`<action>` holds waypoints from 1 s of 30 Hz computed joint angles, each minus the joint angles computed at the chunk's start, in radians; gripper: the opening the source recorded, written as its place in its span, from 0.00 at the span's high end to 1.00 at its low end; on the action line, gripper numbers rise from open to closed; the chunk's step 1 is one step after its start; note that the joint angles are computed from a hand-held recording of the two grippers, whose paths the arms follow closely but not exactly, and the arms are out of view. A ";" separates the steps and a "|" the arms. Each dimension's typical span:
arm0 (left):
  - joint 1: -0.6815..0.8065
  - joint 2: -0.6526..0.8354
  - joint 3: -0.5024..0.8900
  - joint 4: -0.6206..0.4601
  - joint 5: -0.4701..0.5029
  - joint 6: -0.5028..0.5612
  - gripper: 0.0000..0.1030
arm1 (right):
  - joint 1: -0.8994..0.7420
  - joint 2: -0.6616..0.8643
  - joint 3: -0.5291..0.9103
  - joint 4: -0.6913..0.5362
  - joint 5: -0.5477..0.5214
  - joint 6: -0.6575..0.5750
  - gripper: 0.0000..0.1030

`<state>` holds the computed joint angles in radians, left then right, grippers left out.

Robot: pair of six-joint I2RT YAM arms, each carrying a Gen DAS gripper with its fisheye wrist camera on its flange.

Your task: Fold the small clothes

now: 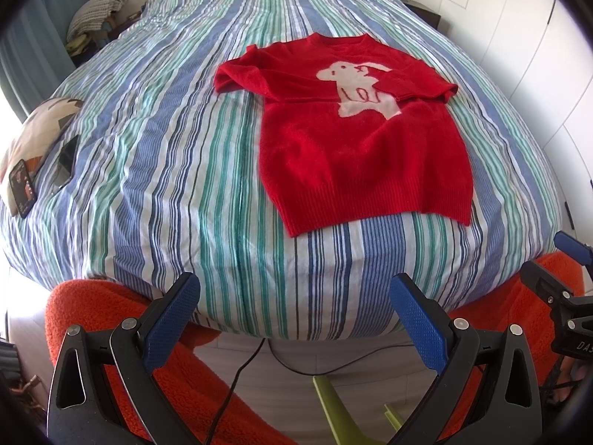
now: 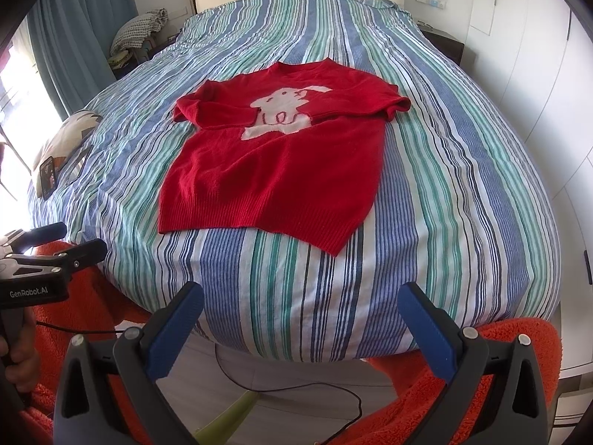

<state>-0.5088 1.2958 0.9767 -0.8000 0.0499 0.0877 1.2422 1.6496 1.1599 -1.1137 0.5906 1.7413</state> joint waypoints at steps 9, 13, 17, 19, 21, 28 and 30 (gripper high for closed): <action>0.000 0.001 0.001 0.000 0.000 0.001 0.01 | 0.000 0.003 0.003 -0.001 0.001 -0.003 0.00; 0.001 -0.001 -0.001 0.002 0.001 0.000 0.01 | 0.002 0.007 0.006 -0.003 0.001 0.001 0.00; 0.012 0.008 0.001 0.006 0.003 0.013 0.01 | -0.001 0.000 -0.002 0.008 0.002 -0.003 0.00; 0.047 0.028 0.008 0.024 0.017 0.027 0.01 | -0.006 -0.018 -0.023 0.022 0.005 -0.015 0.00; 0.142 0.092 0.029 0.046 0.075 0.037 0.01 | -0.015 -0.047 -0.054 -0.019 0.014 0.004 0.00; 0.302 0.436 0.174 0.087 0.195 0.050 0.02 | -0.107 -0.274 -0.357 0.125 0.032 0.018 0.00; 0.293 0.484 0.196 0.117 0.271 0.050 0.02 | -0.185 -0.375 -0.540 0.424 0.005 -0.075 0.00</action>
